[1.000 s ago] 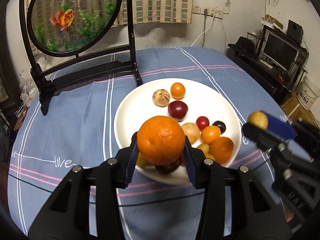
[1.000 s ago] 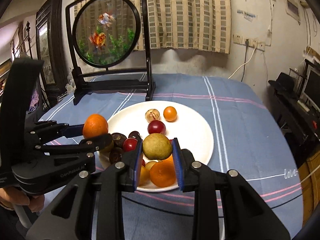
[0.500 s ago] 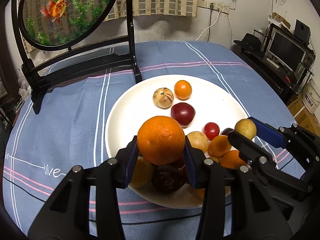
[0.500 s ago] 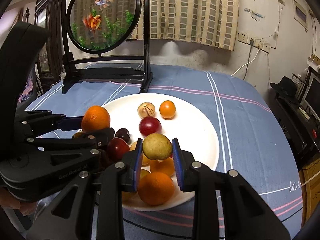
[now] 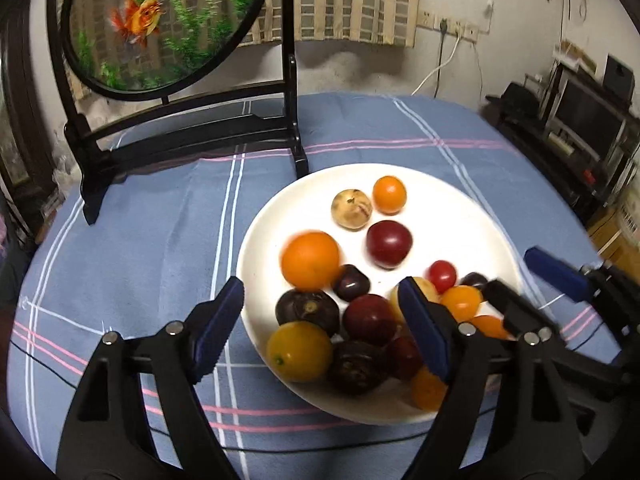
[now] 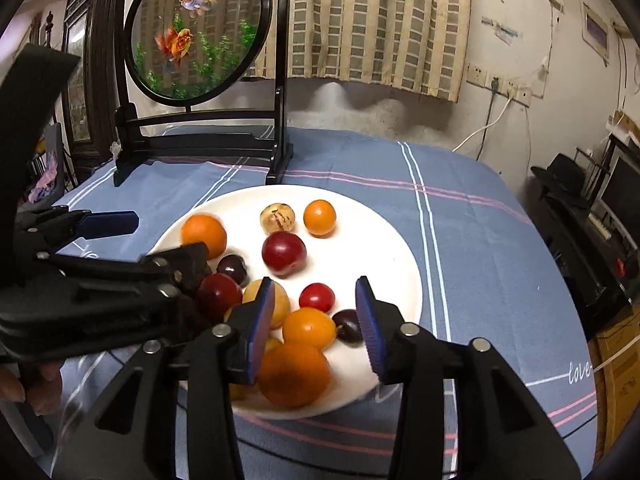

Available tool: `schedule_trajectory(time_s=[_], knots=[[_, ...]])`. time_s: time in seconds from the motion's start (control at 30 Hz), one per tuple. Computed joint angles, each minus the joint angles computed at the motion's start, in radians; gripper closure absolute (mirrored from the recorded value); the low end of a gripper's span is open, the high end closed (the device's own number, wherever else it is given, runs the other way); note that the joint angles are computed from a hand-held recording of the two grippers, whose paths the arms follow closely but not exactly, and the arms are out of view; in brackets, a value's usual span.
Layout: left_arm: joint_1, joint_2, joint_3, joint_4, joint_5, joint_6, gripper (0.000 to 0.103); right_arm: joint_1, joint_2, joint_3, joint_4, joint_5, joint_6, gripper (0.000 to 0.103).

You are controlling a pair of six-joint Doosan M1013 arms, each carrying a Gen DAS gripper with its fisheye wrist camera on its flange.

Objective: Organize fruits

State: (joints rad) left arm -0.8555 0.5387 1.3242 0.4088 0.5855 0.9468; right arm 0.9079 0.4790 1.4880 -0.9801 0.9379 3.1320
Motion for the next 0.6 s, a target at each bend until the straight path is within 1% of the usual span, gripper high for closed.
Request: schedule_trajectory(time_s=[0.03,0.07,0.1,0.2,0.33,0.43,0.47,0.5,0.53,0.6], knots=[[-0.002,-0.008,0.01,0.013,-0.009,-0.017,0.013,0.001,-0.005,0.004,0.007,-0.003,0.004,0.061],[-0.007,-0.019,0.025,0.039,-0.02,-0.037,0.012,0.002,-0.01,0.01,0.015,-0.005,0.011,0.06],[-0.01,-0.026,0.034,0.048,-0.025,-0.038,0.012,0.005,-0.019,0.02,0.025,-0.01,0.027,0.058],[-0.017,-0.053,0.071,0.054,-0.04,-0.036,0.011,0.015,-0.038,0.044,0.041,-0.02,0.075,0.047],[-0.034,-0.097,0.141,0.119,-0.059,-0.116,0.011,0.042,-0.052,0.059,0.062,0.002,0.1,0.047],[-0.045,-0.119,0.178,0.143,-0.05,-0.142,0.01,0.063,-0.059,0.068,0.082,0.006,0.114,0.046],[-0.049,-0.13,0.194,0.148,-0.048,-0.155,0.008,0.068,-0.061,0.07,0.091,0.008,0.114,0.046],[-0.052,-0.139,0.21,0.15,-0.052,-0.165,0.007,0.077,-0.062,0.071,0.107,0.005,0.11,0.042],[-0.054,-0.146,0.222,0.16,-0.057,-0.18,0.006,0.084,-0.06,0.071,0.113,0.008,0.108,0.034],[-0.063,-0.168,0.258,0.212,-0.064,-0.237,0.006,0.104,-0.053,0.063,0.119,0.037,0.102,0.028]])
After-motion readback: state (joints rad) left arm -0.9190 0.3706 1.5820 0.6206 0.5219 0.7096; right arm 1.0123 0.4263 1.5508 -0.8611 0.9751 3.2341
